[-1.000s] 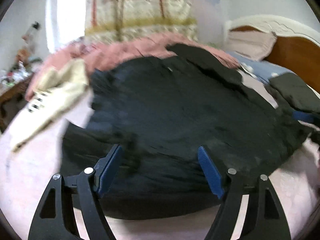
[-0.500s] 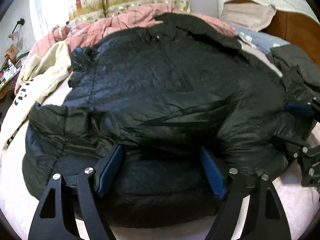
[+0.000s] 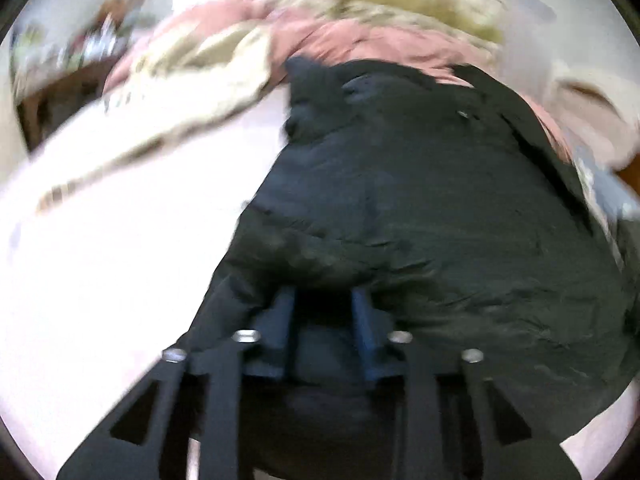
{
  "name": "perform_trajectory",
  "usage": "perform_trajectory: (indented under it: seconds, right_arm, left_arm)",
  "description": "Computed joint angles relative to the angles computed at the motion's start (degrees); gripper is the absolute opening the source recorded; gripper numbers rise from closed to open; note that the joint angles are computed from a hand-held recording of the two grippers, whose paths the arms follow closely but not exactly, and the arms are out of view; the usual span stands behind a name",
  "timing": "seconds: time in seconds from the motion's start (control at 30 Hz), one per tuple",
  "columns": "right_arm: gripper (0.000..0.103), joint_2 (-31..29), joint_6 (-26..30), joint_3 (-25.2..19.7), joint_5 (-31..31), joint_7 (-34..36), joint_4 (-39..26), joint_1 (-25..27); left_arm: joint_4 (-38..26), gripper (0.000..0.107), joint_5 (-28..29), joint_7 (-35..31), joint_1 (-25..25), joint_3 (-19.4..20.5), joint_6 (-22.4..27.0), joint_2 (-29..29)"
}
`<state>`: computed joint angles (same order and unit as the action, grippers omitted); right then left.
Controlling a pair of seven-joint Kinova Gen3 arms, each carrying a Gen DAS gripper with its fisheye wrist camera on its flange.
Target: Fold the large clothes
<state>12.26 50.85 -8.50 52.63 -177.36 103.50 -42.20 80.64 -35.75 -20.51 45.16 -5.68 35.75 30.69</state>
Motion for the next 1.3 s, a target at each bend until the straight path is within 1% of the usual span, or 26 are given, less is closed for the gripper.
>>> perform_trajectory:
  seconds: [0.07,0.13,0.2,0.27,0.37,0.43,0.47,0.5,0.53,0.57,0.6,0.63,0.7,0.77,0.8,0.83,0.87,0.9,0.93,1.0,1.03,1.1,1.13,1.17,1.23,1.3]
  right_arm:
    - [0.044,-0.54,-0.98,2.56,-0.55,-0.91,0.96,-1.26]
    - [0.043,-0.19,0.50,3.18,-1.92,-1.46,0.36,-1.39]
    - [0.043,-0.42,-0.18,0.81,-2.25,-1.96,0.66,1.56]
    - [0.043,-0.66,-0.66,0.64,-2.47,-2.64,1.11,2.11]
    - [0.042,-0.45,1.03,-5.21,-1.13,-4.75,1.08,6.90]
    - [0.043,-0.96,1.49,-8.57,1.69,-8.47,2.25,9.02]
    - [0.043,-2.03,1.05,-8.82,3.64,-10.80,3.69,8.49]
    - [0.043,-3.57,0.42,-8.15,5.97,-13.13,5.41,6.89]
    - [0.043,-5.91,0.63,-7.24,8.30,-15.46,7.30,4.24]
    - [0.050,-7.23,1.61,-6.54,10.63,-17.79,8.76,1.58]
    - [0.060,-8.04,3.51,-6.26,12.96,-20.12,9.88,-1.07]
    - [0.063,-8.86,5.63,-6.45,14.84,-22.24,11.02,-3.44]
    - [0.063,-10.56,7.09,-8.19,15.82,-25.63,12.93,-5.01]
    - [0.063,-12.46,4.81,-10.07,14.09,-27.54,14.30,-3.90]
    - [0.064,-13.41,3.20,-10.68,13.35,-28.77,15.27,-3.38]
    - [0.064,-14.23,2.22,-12.34,12.32,-30.54,16.21,-2.09]
    - [0.069,-14.90,1.45,-13.65,11.40,-31.83,16.96,-0.91]
    - [0.075,-15.68,-0.25,-13.90,10.76,-32.92,17.93,-0.01]
    - [0.075,-16.56,-2.58,-13.09,10.11,-34.43,19.14,0.14]
    - [0.075,-17.73,-7.24,-8.57,10.85,-38.02,21.52,-2.67]
    - [0.075,-18.08,-9.57,-5.91,11.37,-40.35,22.43,-4.31]
    - [0.075,-18.49,-14.23,-1.62,13.35,-45.01,24.27,-6.25]
    - [0.075,-18.35,-16.56,-1.05,14.64,-47.12,25.20,-5.71]
    - [0.075,-17.72,-17.95,-1.54,15.86,-48.31,25.46,-4.33]
    - [0.075,-16.13,-17.95,-5.71,18.14,-49.82,25.16,0.14]
    - [0.075,-15.14,-16.50,-10.36,20.50,-54.30,24.95,5.13]
  left_arm:
    - [1.60,0.007,1.16,2.66,-0.38,-1.39,-1.13,-0.58]
    - [1.23,0.003,0.46,5.49,-0.70,-1.07,1.46,-0.29]
    - [0.33,0.003,-0.94,5.79,-3.58,3.29,3.69,0.08]
    - [-1.98,0.003,-5.10,6.29,-4.66,7.30,8.35,1.52]
    - [-4.23,0.003,-11.01,8.47,-5.33,11.89,14.44,3.09]
    - [-2.45,0.004,-15.67,12.75,-2.39,10.38,15.20,2.34]
    - [-0.68,0.018,-18.00,14.55,0.27,8.20,14.21,1.27]
    - [1.25,0.027,-20.33,16.33,2.92,5.95,12.79,-0.02]
    - [3.02,0.046,-22.66,18.66,5.58,3.82,12.10,-1.07]
    - [4.28,0.052,-24.99,20.99,8.23,2.27,12.32,-2.09]
    - [6.24,0.052,-27.32,23.32,10.88,0.66,11.65,-3.37]
    - [8.36,0.052,-29.52,25.65,13.54,-1.39,10.22,-4.58]
    - [11.89,0.053,-31.61,30.31,18.65,-6.01,6.47,-6.74]
    - [14.46,0.061,-33.60,34.96,20.85,-7.19,4.88,-8.01]
    - [15.33,0.064,-34.23,36.35,20.87,-6.18,5.22,-8.51]
    - [15.72,0.072,-34.69,36.96,19.85,-4.12,6.10,-8.86]
    - [16.13,0.081,-34.38,37.21,19.52,-3.13,6.58,-9.14]
    - [16.36,0.083,-33.61,37.21,18.92,-2.14,6.91,-9.48]
    - [16.32,0.084,-32.73,37.44,18.24,-1.25,6.95,-9.65]
    - [17.48,0.084,-30.91,39.32,16.23,0.12,4.74,-10.65]
    - [18.28,0.085,-29.40,40.22,15.85,-0.53,2.88,-11.35]
    - [19.64,0.091,-27.15,42.85,14.75,-1.86,-0.79,-11.89]
    - [20.86,0.095,-27.08,44.57,13.15,-1.24,-3.12,-12.37]
    - [21.50,0.095,-26.08,45.36,10.50,0.28,-5.45,-12.51]
    - [22.78,0.095,-24.11,46.42,6.07,2.63,-9.58,-12.69]
    - [24.57,0.095,-25.62,50.48,5.12,2.18,-12.89,-13.12]
